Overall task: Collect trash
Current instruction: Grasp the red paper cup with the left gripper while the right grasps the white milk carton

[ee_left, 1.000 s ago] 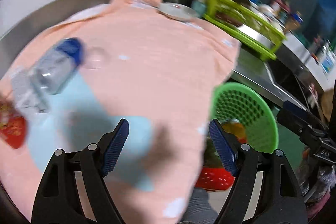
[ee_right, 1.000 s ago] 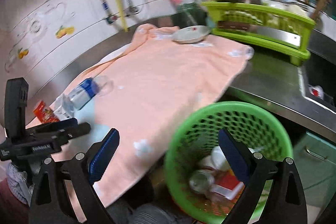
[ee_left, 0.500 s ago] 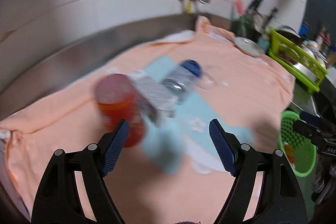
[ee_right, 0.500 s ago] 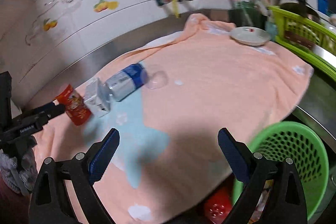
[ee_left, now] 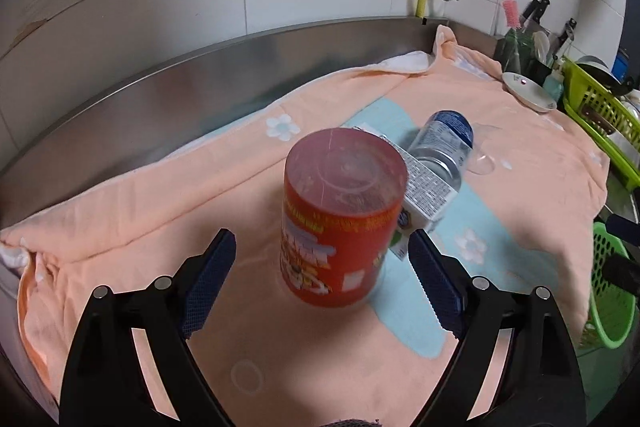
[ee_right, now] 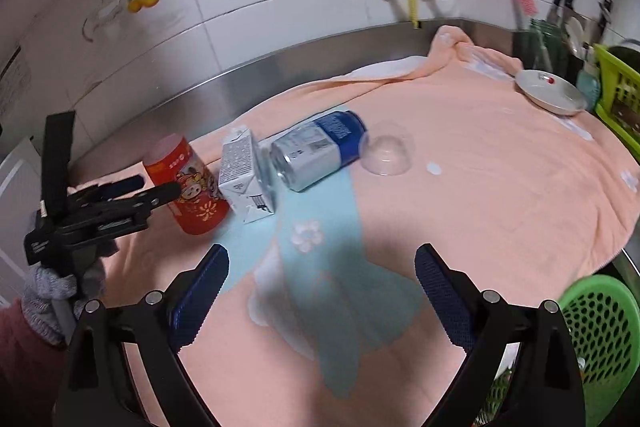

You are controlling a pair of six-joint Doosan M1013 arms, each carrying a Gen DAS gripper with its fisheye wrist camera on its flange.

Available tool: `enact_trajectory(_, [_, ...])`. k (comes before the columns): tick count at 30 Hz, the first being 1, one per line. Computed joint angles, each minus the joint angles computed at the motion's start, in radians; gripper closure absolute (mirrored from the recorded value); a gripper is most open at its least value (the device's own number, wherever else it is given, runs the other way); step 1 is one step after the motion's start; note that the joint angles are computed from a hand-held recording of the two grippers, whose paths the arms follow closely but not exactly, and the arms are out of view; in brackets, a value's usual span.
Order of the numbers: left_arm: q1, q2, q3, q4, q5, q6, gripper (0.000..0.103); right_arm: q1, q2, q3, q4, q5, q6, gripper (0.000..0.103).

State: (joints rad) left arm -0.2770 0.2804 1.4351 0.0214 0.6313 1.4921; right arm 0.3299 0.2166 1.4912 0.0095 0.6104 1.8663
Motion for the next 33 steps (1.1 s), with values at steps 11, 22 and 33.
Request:
enact_trajectory(11, [0.000, 0.036, -0.013, -0.004, -0.047, 0.004, 0.022, 0.010, 0.060, -0.070, 0.027, 0.034, -0.037, 0.012])
enact_trajectory(22, [0.014, 0.033, -0.001, -0.117, -0.086, 0.152, 0.038, 0.012, 0.093, -0.109, 0.073, 0.061, -0.090, 0.018])
enact_trajectory(33, [0.049, -0.024, 0.048, -0.132, -0.129, 0.150, 0.038, 0.026, 0.169, -0.219, 0.151, 0.109, -0.208, 0.032])
